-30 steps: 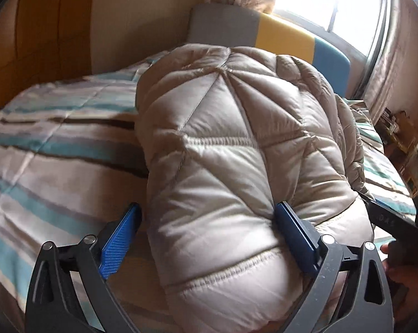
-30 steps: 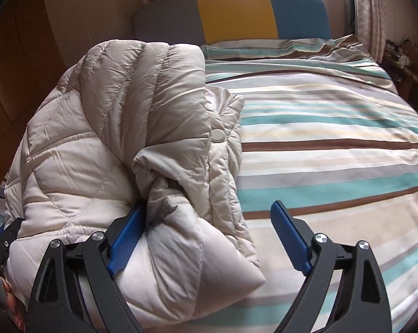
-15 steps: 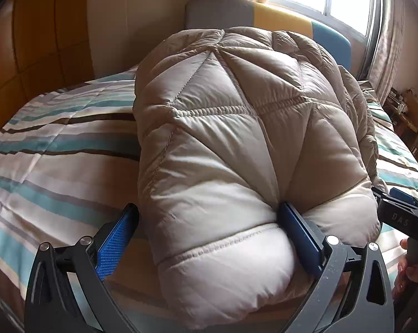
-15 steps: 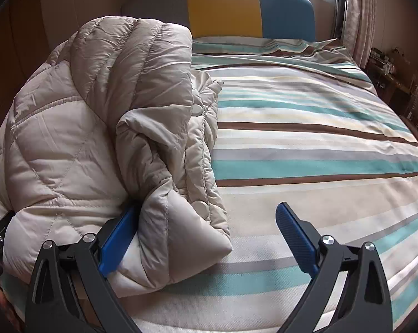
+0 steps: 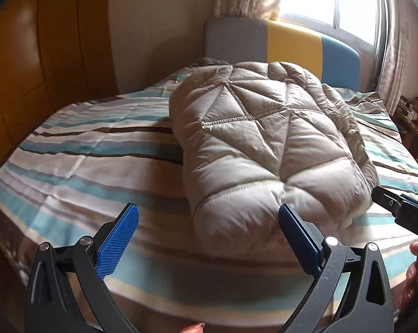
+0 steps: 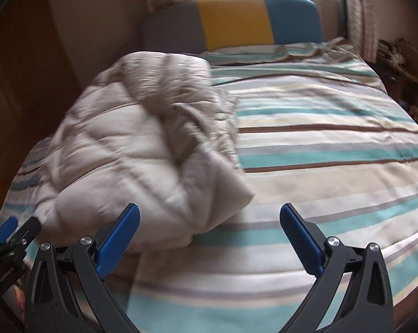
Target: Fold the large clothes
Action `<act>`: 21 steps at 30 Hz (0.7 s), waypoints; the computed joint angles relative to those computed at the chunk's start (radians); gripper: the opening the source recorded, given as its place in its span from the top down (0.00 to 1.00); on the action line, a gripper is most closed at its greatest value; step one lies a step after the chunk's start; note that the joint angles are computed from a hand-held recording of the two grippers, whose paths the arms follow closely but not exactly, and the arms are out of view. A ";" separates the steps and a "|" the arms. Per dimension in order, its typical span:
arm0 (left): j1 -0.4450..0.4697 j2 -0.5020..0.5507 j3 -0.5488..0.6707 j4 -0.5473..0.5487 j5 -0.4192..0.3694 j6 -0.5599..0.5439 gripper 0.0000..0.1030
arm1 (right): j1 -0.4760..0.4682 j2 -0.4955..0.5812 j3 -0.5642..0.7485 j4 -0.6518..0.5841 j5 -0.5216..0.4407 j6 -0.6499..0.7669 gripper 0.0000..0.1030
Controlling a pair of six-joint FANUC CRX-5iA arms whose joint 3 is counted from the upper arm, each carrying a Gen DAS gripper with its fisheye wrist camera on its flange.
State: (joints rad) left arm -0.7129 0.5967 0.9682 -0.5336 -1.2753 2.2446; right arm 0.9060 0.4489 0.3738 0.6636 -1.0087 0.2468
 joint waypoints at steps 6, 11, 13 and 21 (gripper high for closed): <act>-0.035 -0.061 -0.055 -0.036 -0.019 0.077 0.03 | 0.056 -0.046 -0.062 0.094 0.006 -0.026 0.02; -0.075 -0.099 -0.078 -0.103 -0.040 0.107 0.03 | 0.089 -0.084 -0.099 0.131 0.004 -0.051 0.02; -0.088 -0.118 -0.098 -0.122 -0.031 0.118 0.03 | 0.103 -0.097 -0.113 0.151 -0.002 -0.070 0.02; -0.107 -0.151 -0.129 -0.135 -0.009 0.135 0.03 | 0.132 -0.134 -0.173 0.231 -0.015 -0.123 0.02</act>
